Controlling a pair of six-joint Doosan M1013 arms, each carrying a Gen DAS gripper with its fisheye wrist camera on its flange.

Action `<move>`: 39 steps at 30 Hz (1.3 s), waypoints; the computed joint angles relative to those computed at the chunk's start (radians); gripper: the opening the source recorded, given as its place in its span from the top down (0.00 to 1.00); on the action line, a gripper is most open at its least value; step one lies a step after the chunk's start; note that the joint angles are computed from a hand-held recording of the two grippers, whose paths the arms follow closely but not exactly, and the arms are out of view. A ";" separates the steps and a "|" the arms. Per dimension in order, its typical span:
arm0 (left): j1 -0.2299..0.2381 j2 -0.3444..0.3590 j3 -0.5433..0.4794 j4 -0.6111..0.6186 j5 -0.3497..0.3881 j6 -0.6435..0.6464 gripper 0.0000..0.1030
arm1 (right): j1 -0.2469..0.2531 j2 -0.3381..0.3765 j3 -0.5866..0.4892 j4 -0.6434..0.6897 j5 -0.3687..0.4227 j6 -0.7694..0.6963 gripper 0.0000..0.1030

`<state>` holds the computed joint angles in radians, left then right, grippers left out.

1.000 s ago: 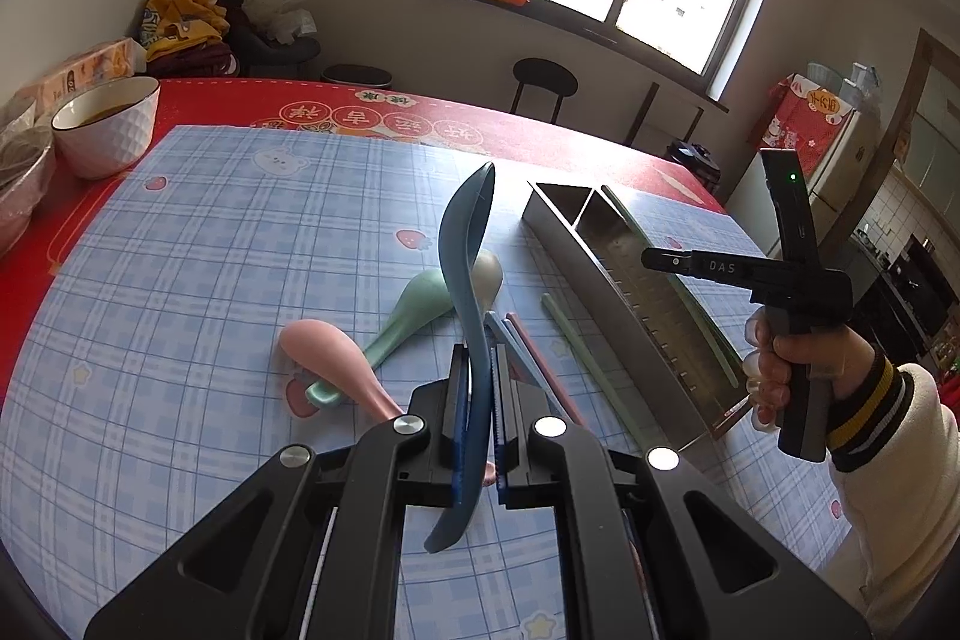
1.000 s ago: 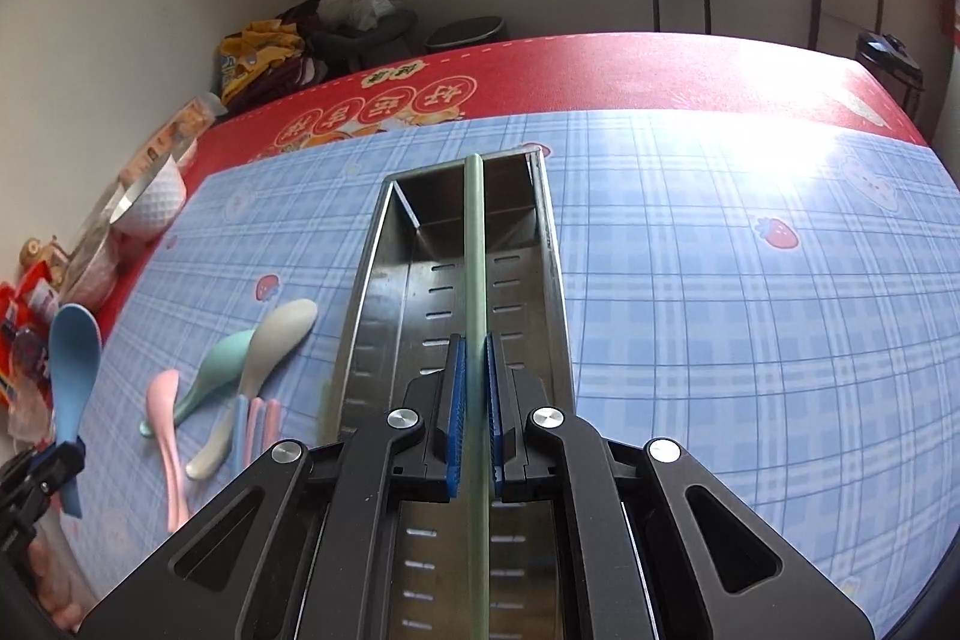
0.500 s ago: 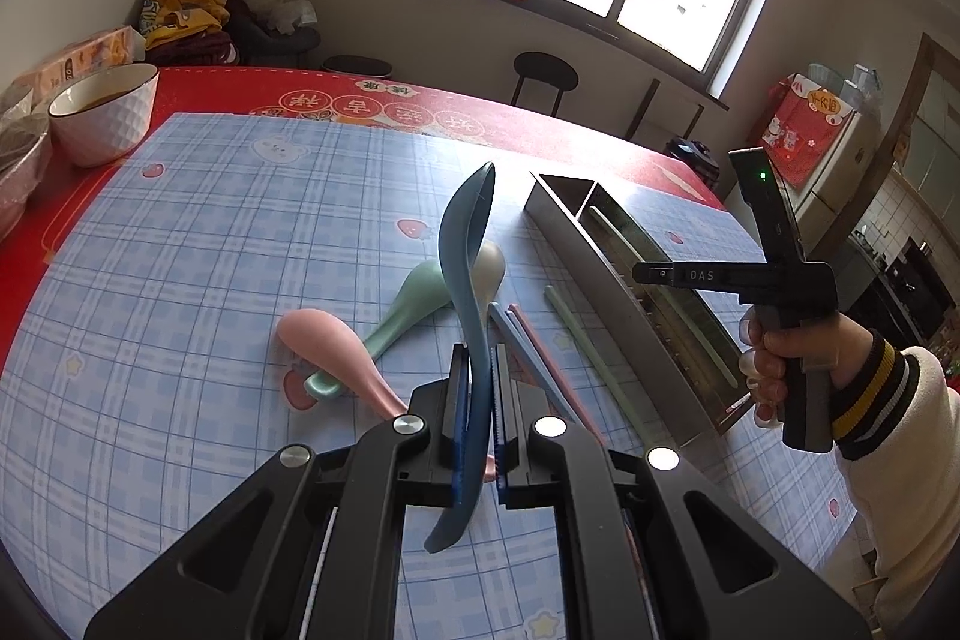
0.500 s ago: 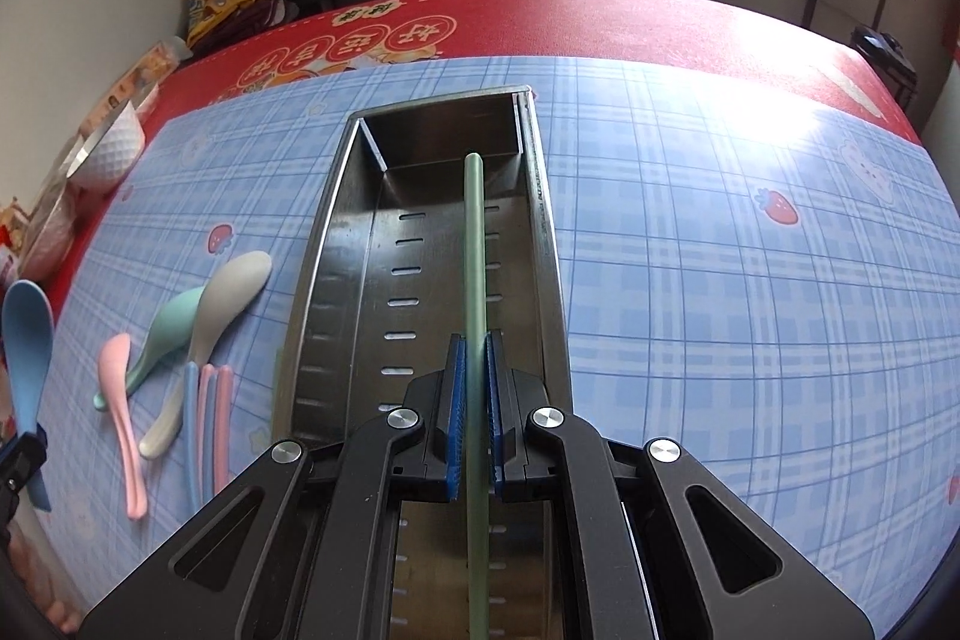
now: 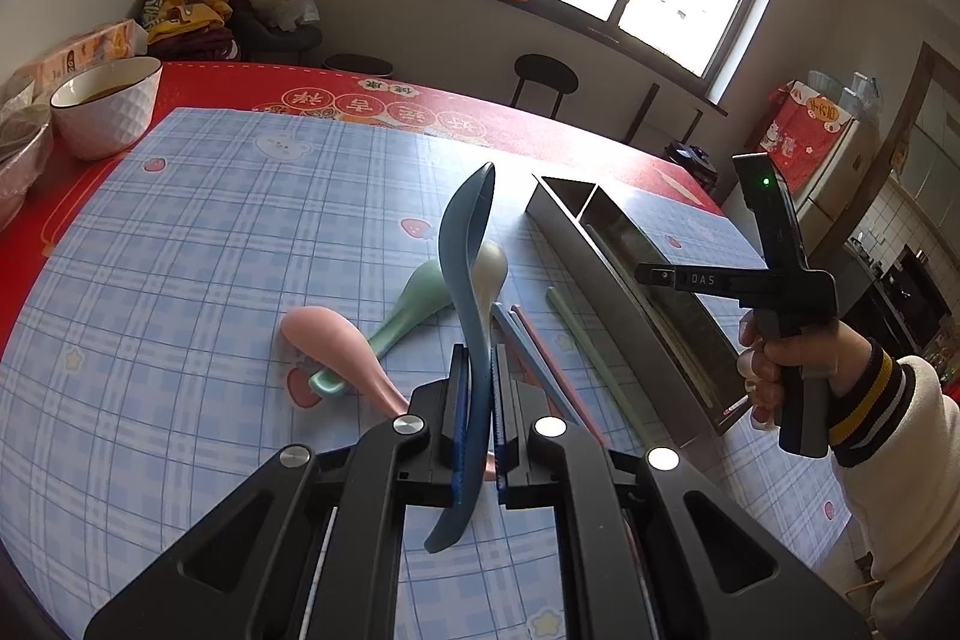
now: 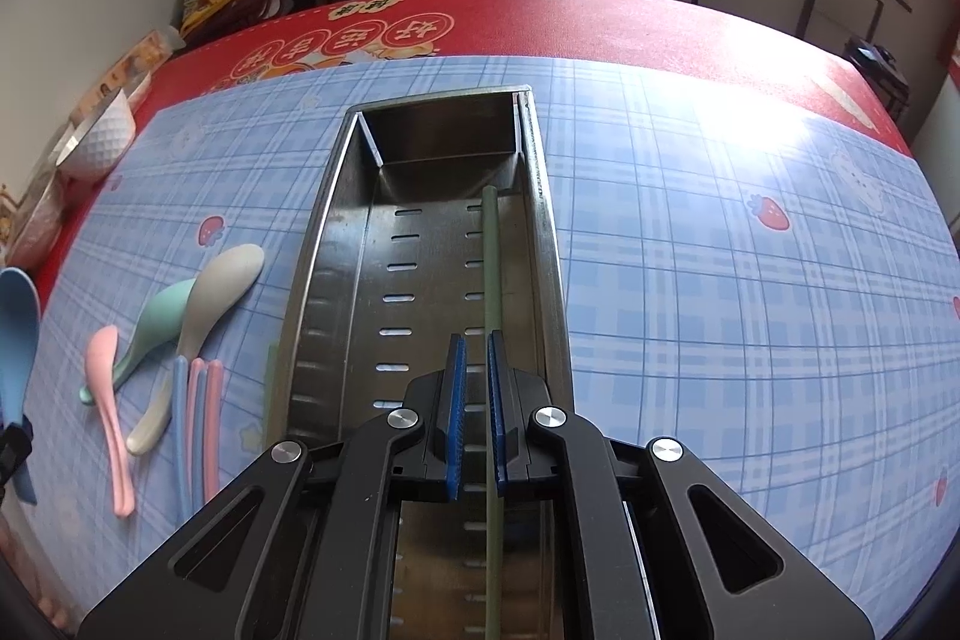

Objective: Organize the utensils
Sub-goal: 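Carry the green chopstick into the steel tray and open the right tool, then lower the blue spoon into the steel tray and open the left tool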

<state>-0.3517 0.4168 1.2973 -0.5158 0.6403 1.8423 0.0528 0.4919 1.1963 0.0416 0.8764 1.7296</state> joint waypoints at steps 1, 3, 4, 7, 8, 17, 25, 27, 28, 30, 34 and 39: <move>0.000 0.001 -0.001 -0.001 0.001 0.001 0.93 | -0.002 -0.007 0.010 0.014 -0.017 -0.015 0.92; -0.001 0.002 -0.003 -0.002 0.004 0.003 0.93 | -0.006 -0.027 0.039 0.050 -0.067 -0.057 0.92; -0.002 0.003 -0.005 -0.002 0.006 0.003 0.93 | -0.010 -0.036 0.052 0.073 -0.090 -0.078 0.89; -0.006 0.008 -0.016 0.004 0.017 -0.004 0.93 | -0.030 -0.071 0.105 0.203 -0.184 -0.179 0.49; -0.008 0.009 -0.019 0.011 0.018 -0.010 0.93 | -0.035 -0.082 0.120 0.234 -0.208 -0.209 0.47; -0.041 0.048 -0.084 0.065 0.064 -0.068 0.93 | -0.087 -0.142 0.196 0.400 -0.241 -0.438 0.20; -0.083 0.122 -0.217 0.080 0.141 -0.140 0.93 | -0.120 -0.152 0.254 0.490 -0.352 -0.430 0.15; -0.091 0.146 -0.258 0.079 0.166 -0.160 0.93 | -0.134 -0.151 0.268 0.571 -0.364 -0.482 0.15; -0.096 0.159 -0.281 0.083 0.180 -0.172 0.93 | -0.141 -0.148 0.270 0.594 -0.357 -0.488 0.15; -0.105 0.185 -0.326 0.090 0.203 -0.195 0.93 | -0.156 -0.140 0.268 0.612 -0.331 -0.459 0.15; -0.119 0.241 -0.419 0.094 0.254 -0.264 0.93 | -0.182 -0.131 0.270 0.665 -0.304 -0.414 0.15; -0.137 0.314 -0.537 0.147 0.310 -0.400 0.93 | -0.183 -0.133 0.276 0.625 -0.317 -0.342 0.15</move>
<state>-0.4889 0.7305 0.7600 -0.3692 0.9499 1.4422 -0.1306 0.3591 1.4726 0.6669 0.5594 1.3873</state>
